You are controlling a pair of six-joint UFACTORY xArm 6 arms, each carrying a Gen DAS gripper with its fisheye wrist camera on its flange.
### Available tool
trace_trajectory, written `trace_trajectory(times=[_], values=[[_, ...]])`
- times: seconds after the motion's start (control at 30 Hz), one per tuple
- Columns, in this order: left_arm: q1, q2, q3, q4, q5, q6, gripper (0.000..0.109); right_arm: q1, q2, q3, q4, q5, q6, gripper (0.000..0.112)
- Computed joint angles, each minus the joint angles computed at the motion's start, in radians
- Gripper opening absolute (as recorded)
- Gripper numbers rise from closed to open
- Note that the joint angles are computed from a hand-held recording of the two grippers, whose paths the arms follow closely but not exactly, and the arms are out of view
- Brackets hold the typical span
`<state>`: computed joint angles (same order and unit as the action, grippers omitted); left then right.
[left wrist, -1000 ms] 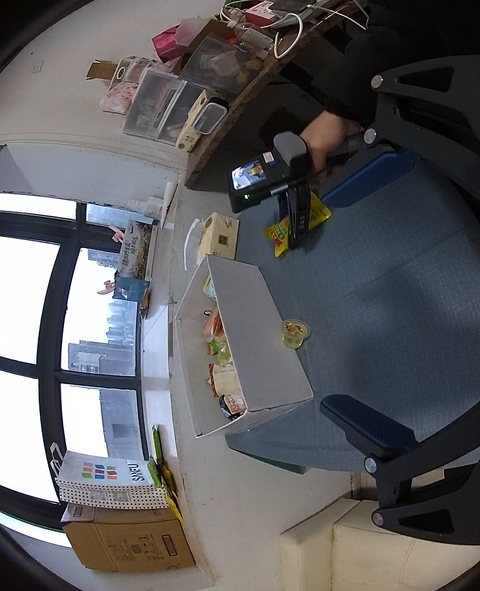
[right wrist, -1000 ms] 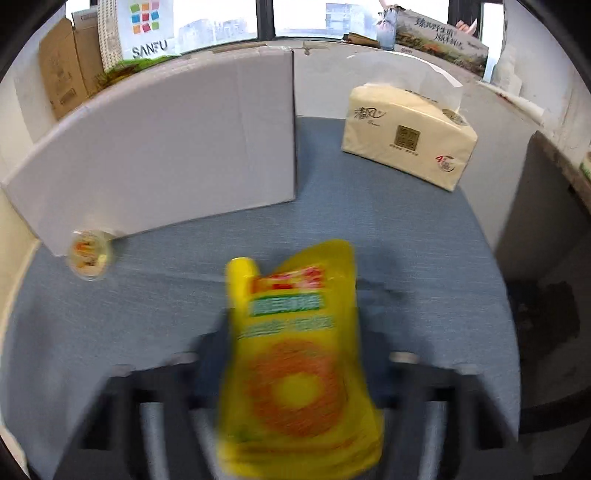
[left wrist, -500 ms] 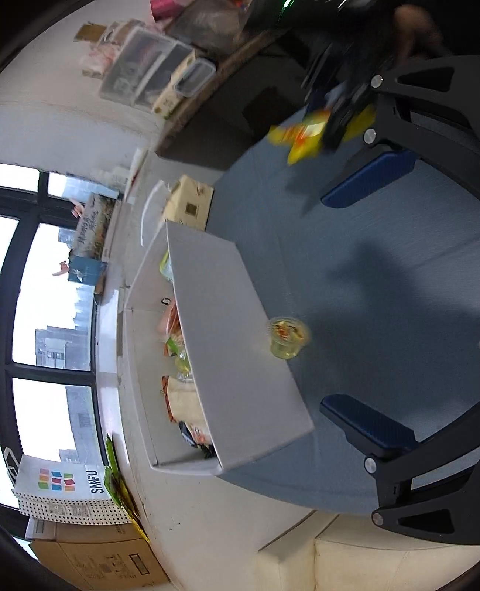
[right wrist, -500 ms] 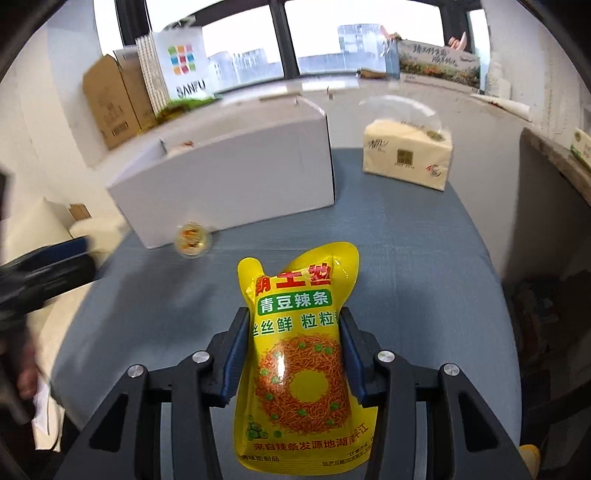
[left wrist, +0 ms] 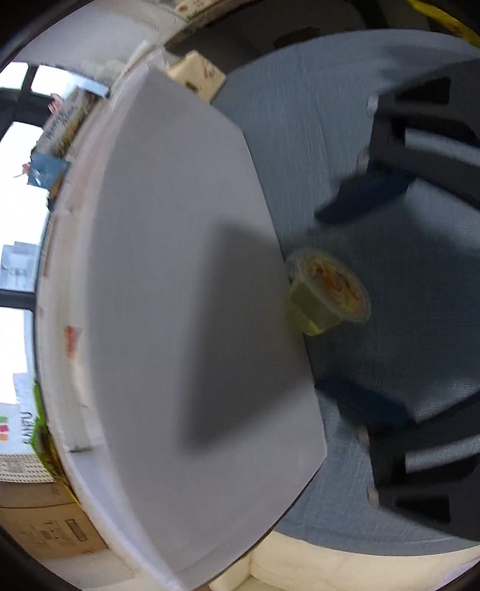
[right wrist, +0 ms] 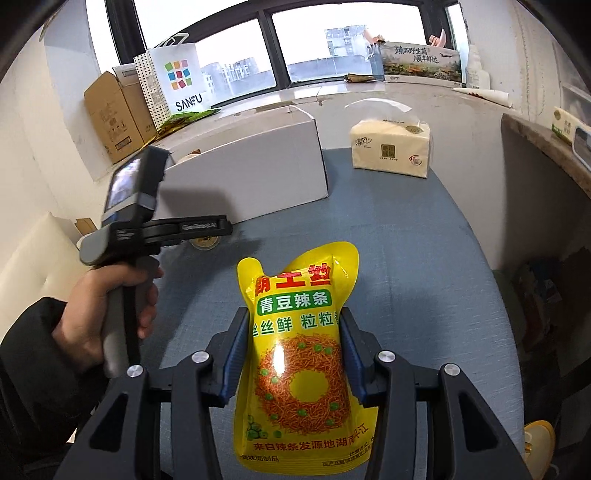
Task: Organize snacks
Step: 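Grasp the yellow pouch with the right tool while the left grasps the last jelly cup, then carry the yellow pouch and jelly cup into the white box and release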
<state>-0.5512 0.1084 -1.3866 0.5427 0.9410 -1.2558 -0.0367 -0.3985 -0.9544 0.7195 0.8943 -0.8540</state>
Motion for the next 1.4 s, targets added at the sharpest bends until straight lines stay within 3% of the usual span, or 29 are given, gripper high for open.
trace_trajectory(times=[0.07, 0.27, 0.57, 0.8, 1.03, 1.13, 1.23, 1.33, 1.4], values=[[-0.004, 0.004, -0.006, 0.029, 0.008, 0.0, 0.051, 0.0, -0.002, 0.003, 0.004, 0.005, -0.007, 0.05], [0.006, -0.105, 0.133, 0.05, -0.125, -0.02, 0.05, 0.001, -0.017, 0.014, 0.008, 0.007, -0.015, 0.05], [-0.066, -0.449, 0.409, 0.155, -0.369, -0.016, 0.05, 0.02, -0.043, 0.029, 0.06, 0.017, -0.049, 0.05], [-0.112, -0.63, 0.492, 0.172, -0.371, -0.024, 0.05, 0.07, -0.013, -0.026, 0.098, 0.009, -0.046, 0.05], [0.025, -0.604, 0.422, 0.129, -0.453, 0.065, 0.05, 0.141, 0.13, -0.233, 0.11, -0.025, -0.026, 0.05], [0.089, -0.544, 0.347, 0.076, -0.48, 0.151, 0.05, 0.181, 0.261, -0.412, 0.087, -0.02, 0.032, 0.05], [0.133, -0.457, 0.246, 0.074, -0.452, 0.218, 0.05, 0.213, 0.389, -0.579, 0.055, -0.027, 0.096, 0.05], [0.195, -0.353, 0.147, -0.087, -0.472, 0.372, 0.05, 0.252, 0.557, -0.791, -0.033, -0.013, 0.214, 0.05], [0.211, -0.297, 0.08, -0.085, -0.435, 0.395, 0.051, 0.271, 0.647, -0.909, -0.086, -0.009, 0.259, 0.05]])
